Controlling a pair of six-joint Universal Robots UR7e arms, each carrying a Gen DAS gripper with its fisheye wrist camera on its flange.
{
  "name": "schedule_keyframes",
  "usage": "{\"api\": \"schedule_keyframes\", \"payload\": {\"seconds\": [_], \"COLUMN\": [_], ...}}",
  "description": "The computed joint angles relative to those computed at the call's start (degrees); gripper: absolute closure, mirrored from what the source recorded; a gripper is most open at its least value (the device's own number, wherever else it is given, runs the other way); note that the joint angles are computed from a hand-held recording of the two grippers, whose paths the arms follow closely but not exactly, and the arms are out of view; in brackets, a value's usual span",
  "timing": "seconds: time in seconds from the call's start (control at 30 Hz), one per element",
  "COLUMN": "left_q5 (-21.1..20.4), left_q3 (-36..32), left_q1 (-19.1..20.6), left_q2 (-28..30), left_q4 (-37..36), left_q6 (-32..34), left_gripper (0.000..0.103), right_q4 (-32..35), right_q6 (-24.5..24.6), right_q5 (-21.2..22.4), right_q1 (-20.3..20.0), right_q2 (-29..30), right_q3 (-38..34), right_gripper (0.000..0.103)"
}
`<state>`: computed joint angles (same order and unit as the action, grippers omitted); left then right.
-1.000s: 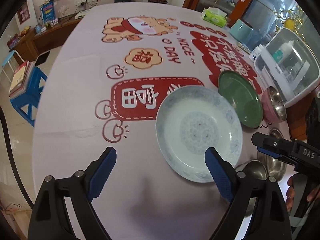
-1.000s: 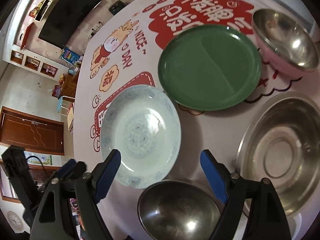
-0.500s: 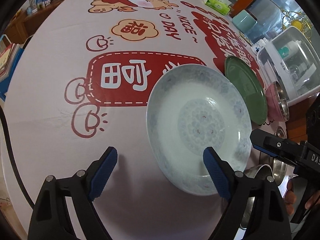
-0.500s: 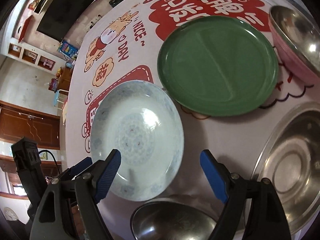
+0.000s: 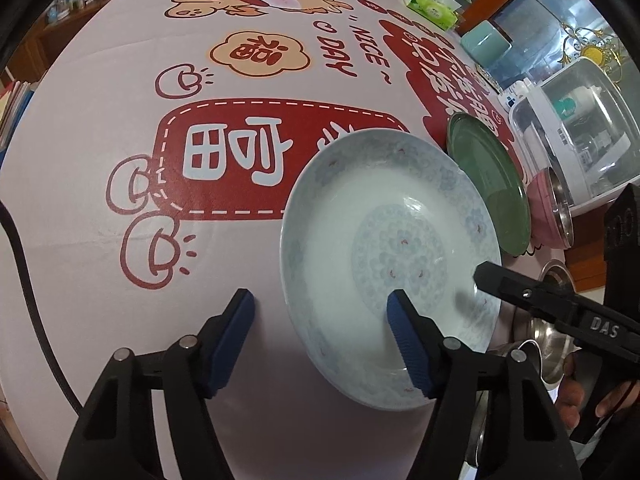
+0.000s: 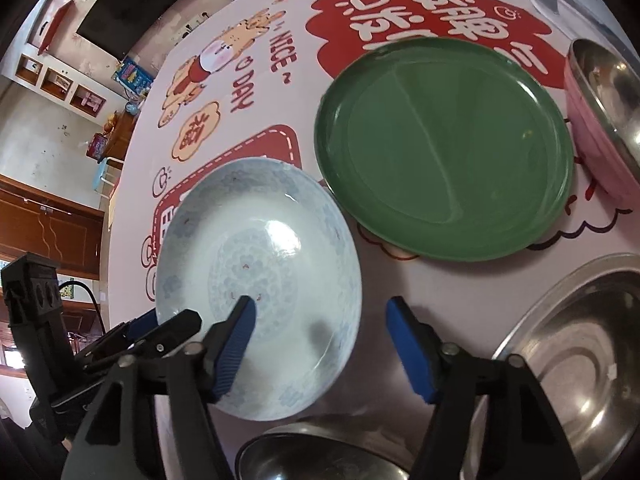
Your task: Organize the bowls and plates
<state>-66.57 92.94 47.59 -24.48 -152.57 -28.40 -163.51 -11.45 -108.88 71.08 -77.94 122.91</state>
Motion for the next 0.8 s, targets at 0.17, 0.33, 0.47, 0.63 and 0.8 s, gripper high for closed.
{"api": "schedule_keyframes", "payload": {"seconds": [0.17,0.33,0.47,0.63,0.8], "left_q5": [-0.61,-0.96,-1.43,-1.74,-1.95], "left_q3": [-0.34,-0.48,-0.70,-0.93,-1.20], "left_q1": [0.10,0.25,0.37,0.29,0.48], "left_q2": [0.39,0.53,0.73,0.83,0.76], "left_q4": [-0.64,-0.82,-1.10,-0.62,-0.06], "left_q6": [0.29,0.21,0.35,1.44,1.88], "left_gripper": [0.046,0.056,0.060,0.060,0.062], "right_q4": [-0.25,0.86,0.33,0.39,1.09], "right_q6": [0.09,0.55,1.05,1.62,1.40], "right_q5": [0.60,2.94,3.73,5.49,6.93], "right_q1": [-0.62,-1.77,-2.07,-3.47,-4.17], "right_q2": [0.15,0.49,0.46,-0.12,-0.66], "right_q3": [-0.04,-0.52,-0.31,-0.14,0.07], "right_gripper": [0.052,0.077,0.079,0.093,0.094]}}
